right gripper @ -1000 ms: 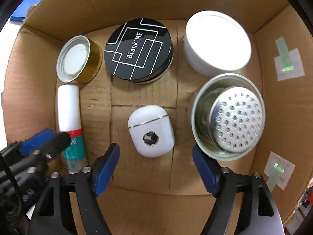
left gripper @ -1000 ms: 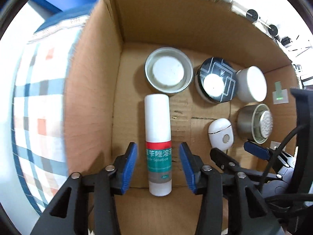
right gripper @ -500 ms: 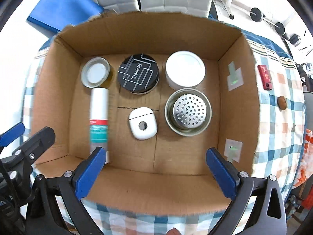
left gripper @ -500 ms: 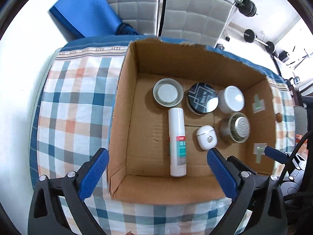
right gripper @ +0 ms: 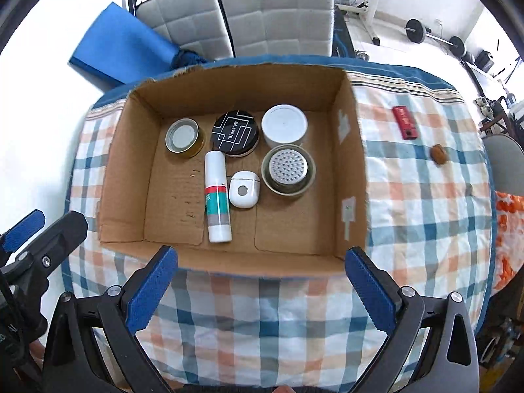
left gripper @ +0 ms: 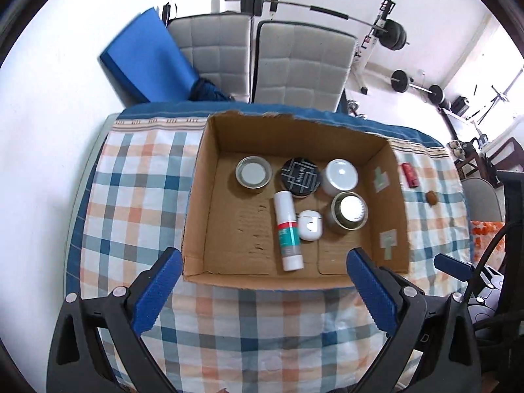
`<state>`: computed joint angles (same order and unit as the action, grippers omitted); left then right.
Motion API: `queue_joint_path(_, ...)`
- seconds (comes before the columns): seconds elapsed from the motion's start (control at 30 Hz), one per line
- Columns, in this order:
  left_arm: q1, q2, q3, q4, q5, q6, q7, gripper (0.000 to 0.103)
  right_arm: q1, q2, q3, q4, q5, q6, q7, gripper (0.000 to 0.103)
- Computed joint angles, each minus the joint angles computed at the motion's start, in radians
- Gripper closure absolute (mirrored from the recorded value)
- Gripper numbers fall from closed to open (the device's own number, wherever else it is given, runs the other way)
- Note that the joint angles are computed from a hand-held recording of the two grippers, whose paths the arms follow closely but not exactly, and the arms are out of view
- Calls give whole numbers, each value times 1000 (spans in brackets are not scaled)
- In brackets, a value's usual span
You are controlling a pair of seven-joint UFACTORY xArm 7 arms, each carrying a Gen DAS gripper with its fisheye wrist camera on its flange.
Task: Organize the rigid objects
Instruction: 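Withdraw both tools from the box toward the red card box and walnut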
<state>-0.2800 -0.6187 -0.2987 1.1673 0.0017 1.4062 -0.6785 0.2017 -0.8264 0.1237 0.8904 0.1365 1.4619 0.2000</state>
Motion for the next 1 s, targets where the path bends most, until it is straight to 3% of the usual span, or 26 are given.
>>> queue_joint_path(0.3,3,22,-69,134,49,69,-34,0,-17,-99,-58,73,18,112,-34,0)
queue_joint_path(0.6,6,111,-132,241,93,96,-116,0,-41,-95,-114,121,50,133,-98,0)
queue_joint_path(0.83,-50,357,-184,393,145,30,-223,0,-107,-9,-238,151,37,140,-202,0)
queue_joint_path(1.0,-139,675,-220,626,263,6,-303,0,-217,155,-347,214,-47,78,-325,0)
